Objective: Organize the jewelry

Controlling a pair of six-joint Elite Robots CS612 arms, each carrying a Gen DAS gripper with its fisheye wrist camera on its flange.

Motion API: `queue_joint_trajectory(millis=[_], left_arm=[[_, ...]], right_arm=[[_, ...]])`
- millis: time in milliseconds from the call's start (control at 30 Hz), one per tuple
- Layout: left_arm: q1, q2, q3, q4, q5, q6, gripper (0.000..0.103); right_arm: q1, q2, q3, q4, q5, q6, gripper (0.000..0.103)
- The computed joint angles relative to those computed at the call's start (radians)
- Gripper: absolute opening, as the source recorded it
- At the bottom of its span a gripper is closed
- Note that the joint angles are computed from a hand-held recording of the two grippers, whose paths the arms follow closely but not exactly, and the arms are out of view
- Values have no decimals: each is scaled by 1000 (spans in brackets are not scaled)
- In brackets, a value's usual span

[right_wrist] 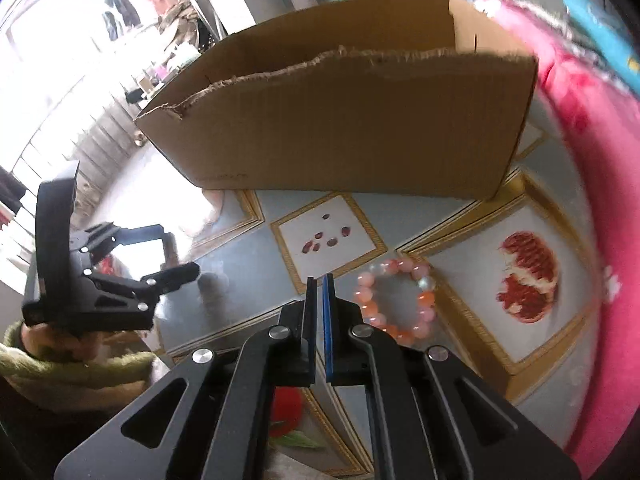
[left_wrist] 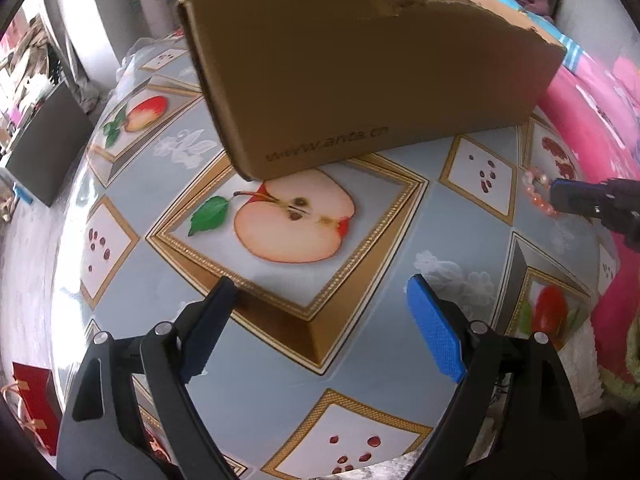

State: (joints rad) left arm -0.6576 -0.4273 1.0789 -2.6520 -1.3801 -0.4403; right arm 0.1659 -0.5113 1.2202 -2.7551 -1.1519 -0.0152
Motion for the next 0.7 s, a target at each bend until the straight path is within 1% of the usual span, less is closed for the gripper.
queue_joint_trajectory(millis=[33,67,100,133,167,233,300,333,367,400,433,467,500,533,600,633,700], left_arm=[[1,-1,3,-4,-2,-2,84],[1,-2,5,-8,-4,-1,84],[2,-2,4,-9,-7,4,84],[2,-2,4,-13,-9,10,84],[2,-1,2,-17,-11,19,84],[-1,0,0,-25,-13,38,84],[-7,2,-3,-38,-15,54,84],[-8,2,-1,-53,-20,60,84],[-9,2,2,-68,-28,64,84],[-9,2,4,-80,-36,68,84],[-10,2,8,-96,-44,73,84],[-10,1,10,-104,-49,77,84],[-10,1,13,-114,-58,84,84],[-10,1,16,-123,-65,89,84],[-7,0,20,-137,-72,98,84],[-6,-1,23,-143,-73,100,84],[-5,-7,35,-161,-69,99,84]], right_arm=[[1,-9,14,-24,-40,11,5],[2,-15,23,-36,-65,19,7],[2,-18,25,-40,-92,27,10],[0,-19,24,-38,-122,38,15],[-1,-17,22,-34,-138,47,16],[-4,-3,-3,3,-161,49,16],[1,6,-13,25,-168,42,16],[4,12,-24,55,-172,33,16],[8,15,-32,81,-186,33,13],[11,15,-31,72,-194,35,10],[10,14,-29,77,-169,29,10],[10,12,-26,73,-160,34,10],[10,11,-22,64,-152,43,10],[7,9,-18,56,-128,56,10],[-3,3,-6,23,-64,87,10],[-9,1,-4,9,-20,104,10],[-11,4,-13,-10,36,117,10]])
